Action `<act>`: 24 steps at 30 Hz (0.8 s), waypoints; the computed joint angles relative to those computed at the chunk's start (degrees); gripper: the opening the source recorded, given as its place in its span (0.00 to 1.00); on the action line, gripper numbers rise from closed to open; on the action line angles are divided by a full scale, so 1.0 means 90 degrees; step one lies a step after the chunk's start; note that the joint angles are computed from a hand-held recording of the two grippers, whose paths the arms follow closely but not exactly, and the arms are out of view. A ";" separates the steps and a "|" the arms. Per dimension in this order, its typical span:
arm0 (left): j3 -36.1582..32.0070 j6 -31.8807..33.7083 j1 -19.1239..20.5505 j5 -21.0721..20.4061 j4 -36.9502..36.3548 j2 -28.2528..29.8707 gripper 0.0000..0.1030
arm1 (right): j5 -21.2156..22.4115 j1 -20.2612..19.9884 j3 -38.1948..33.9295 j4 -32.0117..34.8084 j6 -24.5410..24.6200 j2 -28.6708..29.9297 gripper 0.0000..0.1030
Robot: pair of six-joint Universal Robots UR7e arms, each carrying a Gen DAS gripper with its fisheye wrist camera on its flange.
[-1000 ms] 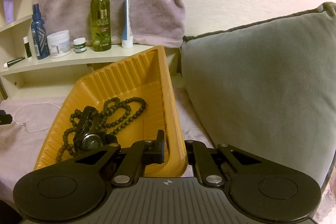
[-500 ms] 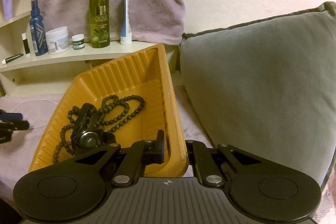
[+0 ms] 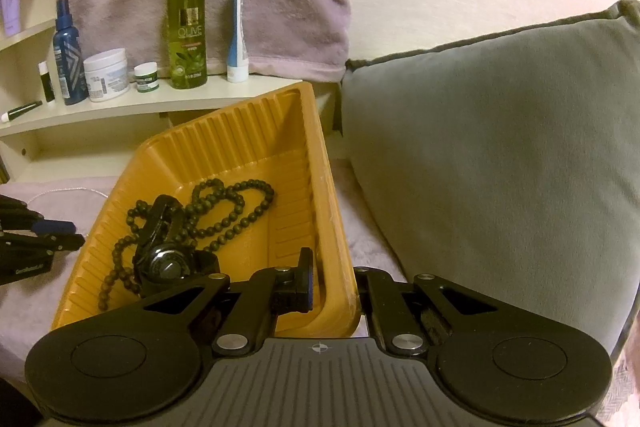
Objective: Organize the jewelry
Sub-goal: 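Grasp the white pearl strand on the towel with the left gripper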
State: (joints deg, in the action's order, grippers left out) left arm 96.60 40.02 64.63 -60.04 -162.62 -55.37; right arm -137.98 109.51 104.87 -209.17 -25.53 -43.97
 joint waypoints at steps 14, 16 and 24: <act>0.0306 -0.0366 -0.0114 -0.0075 -0.0018 -0.0389 0.01 | 0.0072 -0.0006 0.0049 -0.0116 -0.0044 -0.0009 0.07; 0.0359 -0.0446 -0.0161 -0.0015 -0.0068 -0.0464 0.01 | 0.0083 0.0002 0.0068 -0.0139 -0.0040 -0.0017 0.07; 0.0454 -0.0710 -0.0318 0.0090 -0.0301 -0.0666 0.01 | 0.0154 0.0041 0.0125 -0.0207 -0.0055 -0.0050 0.07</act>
